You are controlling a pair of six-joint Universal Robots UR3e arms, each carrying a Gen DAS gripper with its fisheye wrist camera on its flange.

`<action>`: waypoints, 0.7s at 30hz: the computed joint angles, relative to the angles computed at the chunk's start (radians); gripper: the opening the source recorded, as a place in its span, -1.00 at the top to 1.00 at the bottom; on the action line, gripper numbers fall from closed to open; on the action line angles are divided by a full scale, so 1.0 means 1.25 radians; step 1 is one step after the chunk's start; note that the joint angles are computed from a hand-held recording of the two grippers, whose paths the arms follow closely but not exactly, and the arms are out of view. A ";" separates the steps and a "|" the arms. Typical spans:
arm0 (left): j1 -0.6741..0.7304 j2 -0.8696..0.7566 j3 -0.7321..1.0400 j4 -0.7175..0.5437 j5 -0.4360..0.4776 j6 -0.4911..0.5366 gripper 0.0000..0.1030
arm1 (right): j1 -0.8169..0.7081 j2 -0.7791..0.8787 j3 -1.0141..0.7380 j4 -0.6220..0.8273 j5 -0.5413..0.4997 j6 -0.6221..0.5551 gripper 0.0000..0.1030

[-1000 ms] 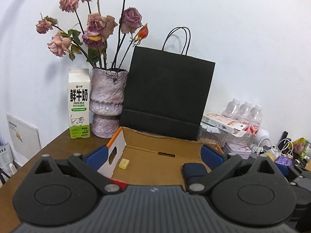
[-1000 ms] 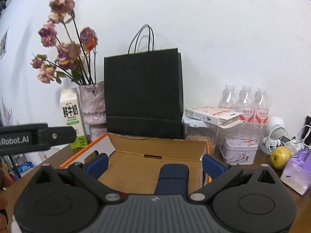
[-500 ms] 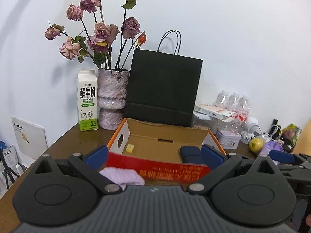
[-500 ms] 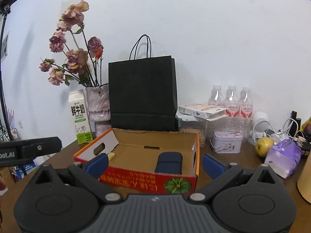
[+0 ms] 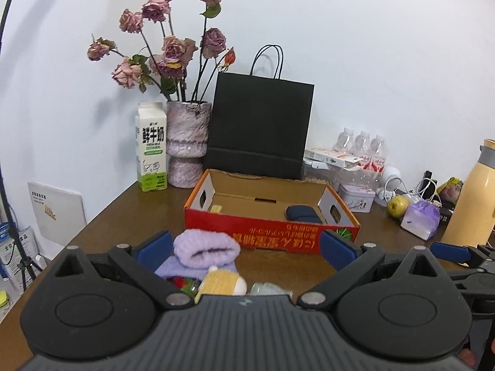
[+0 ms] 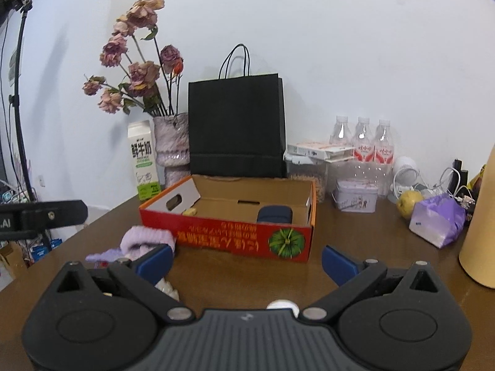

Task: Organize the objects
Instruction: 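Withdraw the left tool from the box while the right tool approaches the braided cable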

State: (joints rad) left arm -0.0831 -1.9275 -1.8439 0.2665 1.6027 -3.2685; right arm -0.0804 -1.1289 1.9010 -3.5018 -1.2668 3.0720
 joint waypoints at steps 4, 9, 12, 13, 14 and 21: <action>0.004 0.031 -0.069 0.024 0.005 0.010 -1.00 | -0.011 -0.031 0.078 -0.029 0.008 -0.015 -1.00; 0.017 0.066 -0.149 0.049 0.005 0.015 -1.00 | -0.037 -0.058 0.161 -0.065 0.025 -0.031 -1.00; 0.025 0.082 -0.184 0.058 0.003 0.016 -1.00 | -0.054 -0.067 0.209 -0.086 0.033 -0.040 -1.00; 0.029 0.087 -0.197 0.063 0.000 0.019 -1.00 | -0.061 -0.070 0.224 -0.091 0.039 -0.047 -1.00; 0.030 0.090 -0.207 0.069 0.001 0.023 -1.00 | -0.064 -0.071 0.238 -0.096 0.039 -0.053 -1.00; 0.055 0.105 -0.260 0.083 -0.018 0.042 -1.00 | -0.078 -0.061 0.286 -0.091 0.045 -0.098 -1.00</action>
